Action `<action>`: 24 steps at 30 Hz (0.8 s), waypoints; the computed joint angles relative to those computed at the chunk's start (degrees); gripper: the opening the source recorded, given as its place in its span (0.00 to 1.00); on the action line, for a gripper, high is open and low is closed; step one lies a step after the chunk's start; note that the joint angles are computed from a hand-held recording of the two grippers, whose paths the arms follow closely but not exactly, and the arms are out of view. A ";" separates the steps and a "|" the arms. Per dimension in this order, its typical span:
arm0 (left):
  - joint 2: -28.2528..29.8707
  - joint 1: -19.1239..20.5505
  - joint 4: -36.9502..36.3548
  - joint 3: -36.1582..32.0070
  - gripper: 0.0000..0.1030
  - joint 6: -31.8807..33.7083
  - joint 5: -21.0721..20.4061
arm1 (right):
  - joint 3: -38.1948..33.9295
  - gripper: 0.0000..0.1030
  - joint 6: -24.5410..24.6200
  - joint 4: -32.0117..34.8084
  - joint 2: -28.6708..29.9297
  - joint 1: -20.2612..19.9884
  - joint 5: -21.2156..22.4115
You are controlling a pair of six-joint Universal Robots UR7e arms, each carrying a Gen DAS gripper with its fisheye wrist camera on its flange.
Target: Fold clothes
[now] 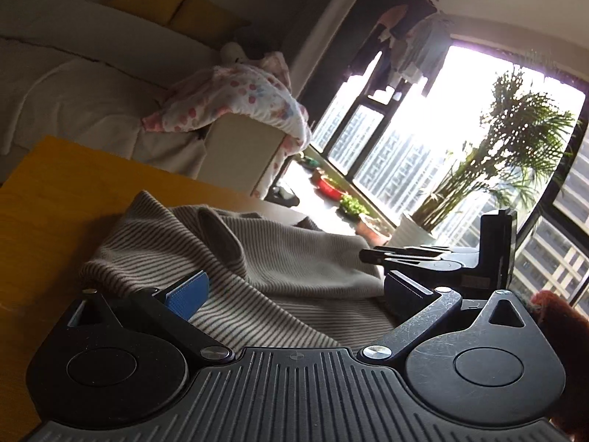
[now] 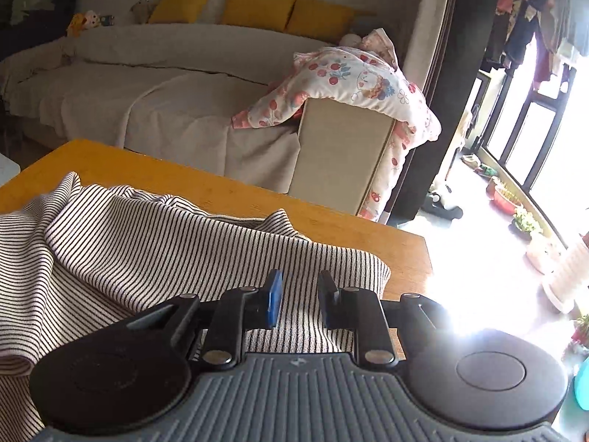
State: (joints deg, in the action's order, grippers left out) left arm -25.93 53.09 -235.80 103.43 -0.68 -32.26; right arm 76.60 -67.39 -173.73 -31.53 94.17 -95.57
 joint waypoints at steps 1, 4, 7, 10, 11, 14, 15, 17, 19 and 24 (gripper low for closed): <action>-0.99 0.65 3.03 -0.62 1.00 -0.15 0.11 | 0.43 0.28 -0.12 -0.39 -0.11 -0.43 0.64; -3.59 3.06 11.30 -2.95 0.95 -1.35 -0.55 | 1.56 0.32 0.13 -1.12 -0.90 -1.77 2.90; -6.49 5.86 23.14 -4.97 0.88 -7.82 -2.49 | 0.31 0.33 1.73 -0.53 -1.12 -2.86 4.61; -8.43 8.28 36.62 -7.30 0.85 -15.80 -3.00 | -2.98 0.49 3.92 1.04 -0.24 -3.53 5.66; -8.35 8.67 39.10 -8.23 0.85 -16.55 -2.07 | -4.56 0.60 5.34 2.23 0.28 -3.73 6.04; -7.95 9.41 41.54 -9.71 0.82 -15.35 -1.95 | -10.17 0.66 11.04 9.24 2.16 -4.34 7.27; -7.82 9.60 42.20 -10.08 0.76 -14.99 -2.54 | -12.49 0.66 13.23 12.52 3.00 -4.53 7.69; -6.70 9.54 42.20 -11.60 0.60 -11.81 -1.93 | -17.56 0.66 17.55 19.23 4.91 -4.92 8.75; -5.53 9.33 40.82 -13.05 0.22 -7.47 -1.51 | -20.84 0.33 18.95 23.29 6.55 -5.17 9.37; -2.18 7.79 31.61 -17.91 0.11 11.14 -1.41 | -18.57 0.11 15.47 16.37 6.16 -5.61 11.15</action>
State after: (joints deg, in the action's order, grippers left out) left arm -28.11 60.88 -204.19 85.52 10.46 -33.67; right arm 58.03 -51.92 -157.36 -25.36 88.56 -84.42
